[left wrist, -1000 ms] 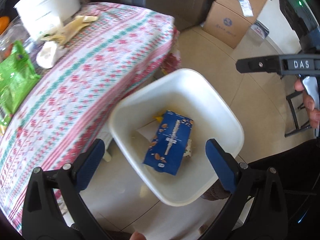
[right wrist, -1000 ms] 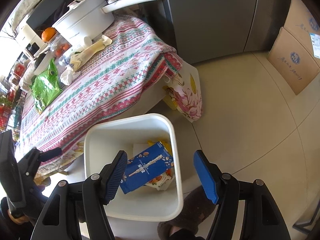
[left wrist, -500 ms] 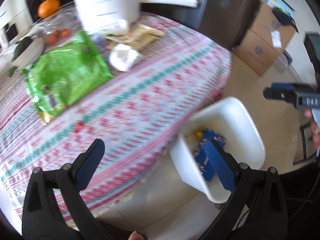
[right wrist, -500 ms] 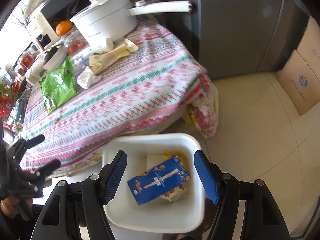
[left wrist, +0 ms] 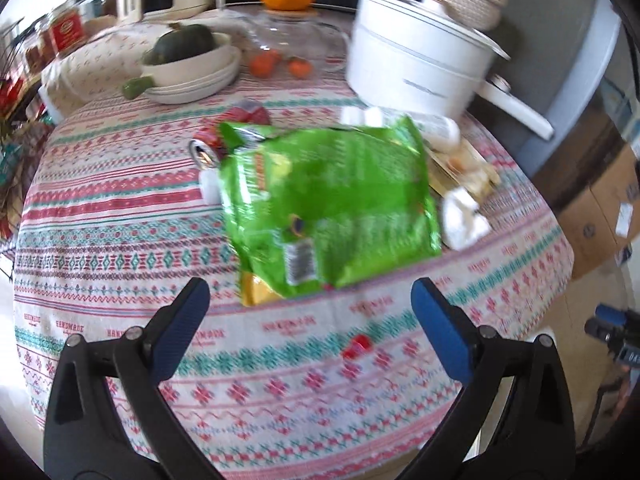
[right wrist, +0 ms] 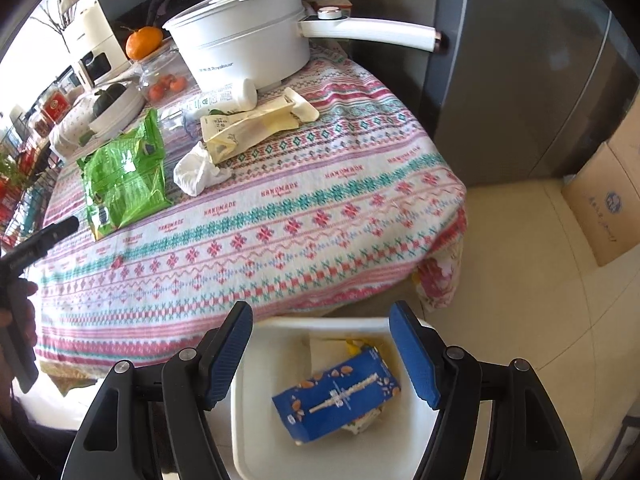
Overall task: Collect trash
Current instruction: 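Move the left tool to the green chip bag and grasp it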
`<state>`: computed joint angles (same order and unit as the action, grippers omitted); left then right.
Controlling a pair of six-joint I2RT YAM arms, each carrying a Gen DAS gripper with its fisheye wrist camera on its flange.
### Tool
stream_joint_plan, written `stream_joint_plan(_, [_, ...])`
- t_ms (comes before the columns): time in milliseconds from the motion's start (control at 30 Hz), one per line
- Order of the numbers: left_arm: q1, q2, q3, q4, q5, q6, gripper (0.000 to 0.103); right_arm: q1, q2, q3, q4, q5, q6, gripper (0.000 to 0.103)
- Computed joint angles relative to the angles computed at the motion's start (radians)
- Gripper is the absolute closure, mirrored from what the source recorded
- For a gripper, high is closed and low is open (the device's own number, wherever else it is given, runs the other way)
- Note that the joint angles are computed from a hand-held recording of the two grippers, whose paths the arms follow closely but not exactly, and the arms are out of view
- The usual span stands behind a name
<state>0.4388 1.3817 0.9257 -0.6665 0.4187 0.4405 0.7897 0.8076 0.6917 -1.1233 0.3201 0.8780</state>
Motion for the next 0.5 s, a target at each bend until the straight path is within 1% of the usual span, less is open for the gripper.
stream_joint_plan(67, [0.019, 0.063, 0.018, 0.044, 0.021, -0.037, 0.003, -0.027, 0.043, -0.003, 0.051, -0.017, -0.017, 0.031])
stream_joint_plan(200, [0.047, 0.194, 0.069, 0.081, 0.07, -0.082, 0.003, -0.078, 0.149, 0.003, 0.154, -0.049, -0.052, 0.031])
stream_joint_plan(333, [0.06, 0.306, 0.119, 0.095, 0.123, -0.097, 0.003, -0.077, 0.265, 0.034, 0.215, -0.026, -0.064, 0.031])
stream_joint_plan(433, [0.048, 0.366, 0.149, 0.093, 0.143, -0.099, 0.009, -0.073, 0.338, 0.056, 0.254, -0.01, -0.075, 0.031])
stream_joint_plan(467, [0.046, 0.381, 0.156, 0.089, 0.151, -0.097, 0.013, -0.073, 0.358, 0.06, 0.269, -0.008, -0.079, 0.031])
stream_joint_plan(500, [0.045, 0.386, 0.157, 0.088, 0.153, -0.098, 0.021, -0.073, 0.376, 0.065, 0.28, -0.007, -0.08, 0.031])
